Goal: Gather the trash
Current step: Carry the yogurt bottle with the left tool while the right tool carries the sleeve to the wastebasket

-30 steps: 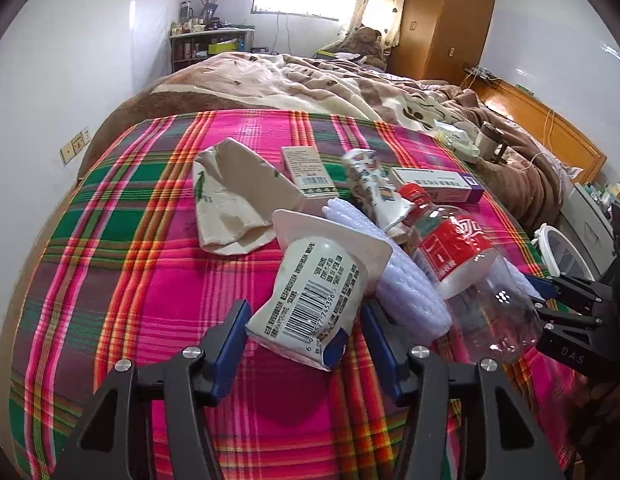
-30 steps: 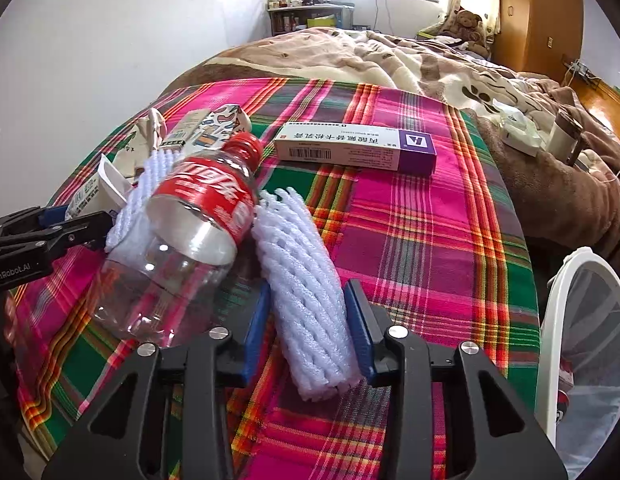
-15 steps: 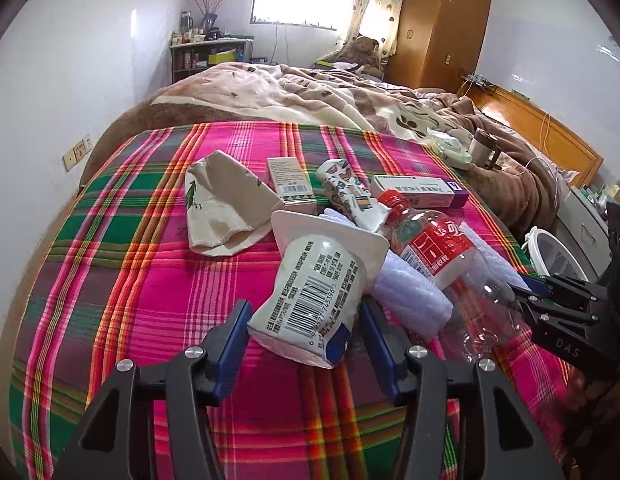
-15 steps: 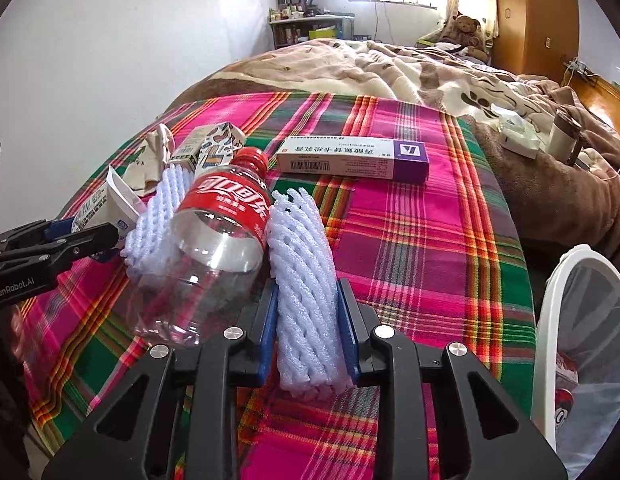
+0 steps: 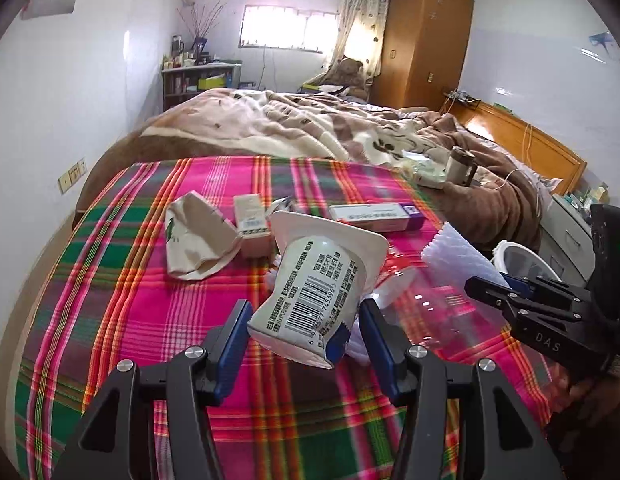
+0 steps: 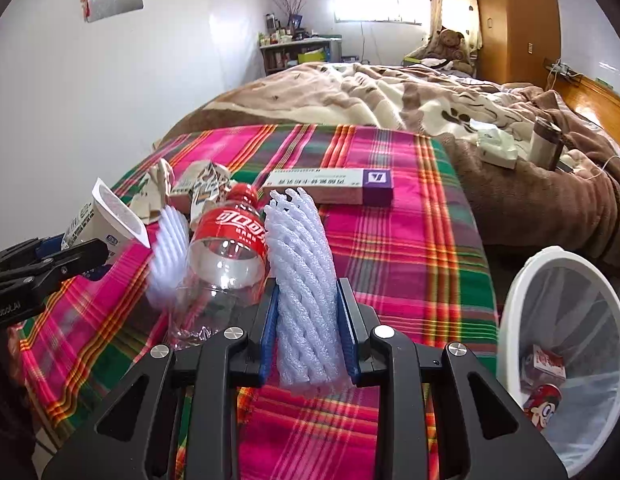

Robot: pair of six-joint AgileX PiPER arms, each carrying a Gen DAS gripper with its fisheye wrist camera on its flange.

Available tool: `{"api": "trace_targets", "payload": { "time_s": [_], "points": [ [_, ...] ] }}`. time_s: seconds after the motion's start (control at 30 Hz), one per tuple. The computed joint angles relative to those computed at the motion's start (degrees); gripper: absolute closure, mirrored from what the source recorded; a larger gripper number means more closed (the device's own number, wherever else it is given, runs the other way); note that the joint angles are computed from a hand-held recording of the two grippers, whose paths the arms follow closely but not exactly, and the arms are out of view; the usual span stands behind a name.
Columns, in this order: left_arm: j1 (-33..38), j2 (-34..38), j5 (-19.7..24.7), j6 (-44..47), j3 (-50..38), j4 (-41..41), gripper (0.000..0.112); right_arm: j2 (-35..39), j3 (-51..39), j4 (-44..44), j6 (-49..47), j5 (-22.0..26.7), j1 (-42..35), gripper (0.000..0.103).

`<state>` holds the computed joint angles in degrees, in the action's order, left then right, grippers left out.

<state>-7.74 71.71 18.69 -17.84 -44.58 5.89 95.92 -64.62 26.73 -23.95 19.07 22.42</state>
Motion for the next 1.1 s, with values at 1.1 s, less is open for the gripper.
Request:
{"api": "trace_targets", "payload": {
  "time_s": [1.1],
  "points": [
    [-33.56, 10.47, 12.64, -47.90, -18.46, 40.06, 0.057, -12.24, 8.08, 23.40, -26.45, 3.94, -22.11, 0.075]
  ]
}}
